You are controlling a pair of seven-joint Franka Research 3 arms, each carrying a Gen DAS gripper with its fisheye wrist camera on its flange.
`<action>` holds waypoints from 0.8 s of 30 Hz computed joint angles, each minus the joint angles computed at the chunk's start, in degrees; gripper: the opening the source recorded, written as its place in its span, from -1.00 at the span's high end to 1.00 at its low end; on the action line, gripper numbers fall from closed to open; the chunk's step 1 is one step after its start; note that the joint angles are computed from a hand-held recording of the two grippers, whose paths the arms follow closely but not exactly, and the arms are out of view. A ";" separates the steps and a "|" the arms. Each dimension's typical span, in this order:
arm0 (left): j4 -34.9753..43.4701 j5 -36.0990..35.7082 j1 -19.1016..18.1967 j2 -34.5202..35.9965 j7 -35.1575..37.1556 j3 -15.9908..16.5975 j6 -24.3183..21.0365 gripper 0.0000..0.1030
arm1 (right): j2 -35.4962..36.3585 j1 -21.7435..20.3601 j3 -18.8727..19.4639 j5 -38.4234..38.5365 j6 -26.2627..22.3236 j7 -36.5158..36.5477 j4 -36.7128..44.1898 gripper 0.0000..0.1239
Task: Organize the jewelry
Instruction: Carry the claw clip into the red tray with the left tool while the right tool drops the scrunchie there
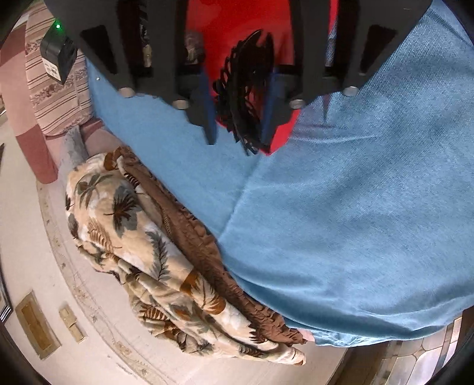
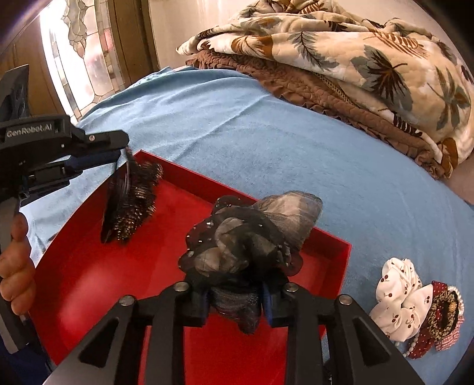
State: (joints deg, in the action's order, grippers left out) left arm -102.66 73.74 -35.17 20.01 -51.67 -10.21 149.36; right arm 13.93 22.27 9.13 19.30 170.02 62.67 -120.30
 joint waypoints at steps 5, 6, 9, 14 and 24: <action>-0.84 5.36 -0.77 -1.31 -4.24 0.08 -0.86 -0.26 | -1.80 -0.59 0.99 1.23 1.87 -1.03 -1.42 -0.01; -1.10 6.24 -0.74 -1.59 -4.80 -0.10 -0.96 -0.29 | -2.61 -0.34 0.84 1.04 2.42 -1.19 -2.24 -0.03; -1.89 6.94 -0.43 -2.23 -5.43 -0.92 -1.56 -0.31 | -4.98 -0.47 1.05 1.75 3.50 -2.50 -4.52 -0.07; -2.91 5.93 -0.49 -3.15 -5.69 -2.12 -4.49 -0.31 | -11.30 -1.88 1.88 10.66 3.72 -9.32 -10.34 -0.16; -0.01 -0.82 -3.85 -2.31 0.95 -4.97 -15.88 -0.31 | -24.47 -4.51 -5.40 10.26 0.56 -5.51 -24.05 -0.18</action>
State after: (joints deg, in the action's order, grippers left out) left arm -102.67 72.93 -39.03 17.70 -50.72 -15.18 133.48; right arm -10.54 17.75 3.72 29.56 170.57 57.16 -144.34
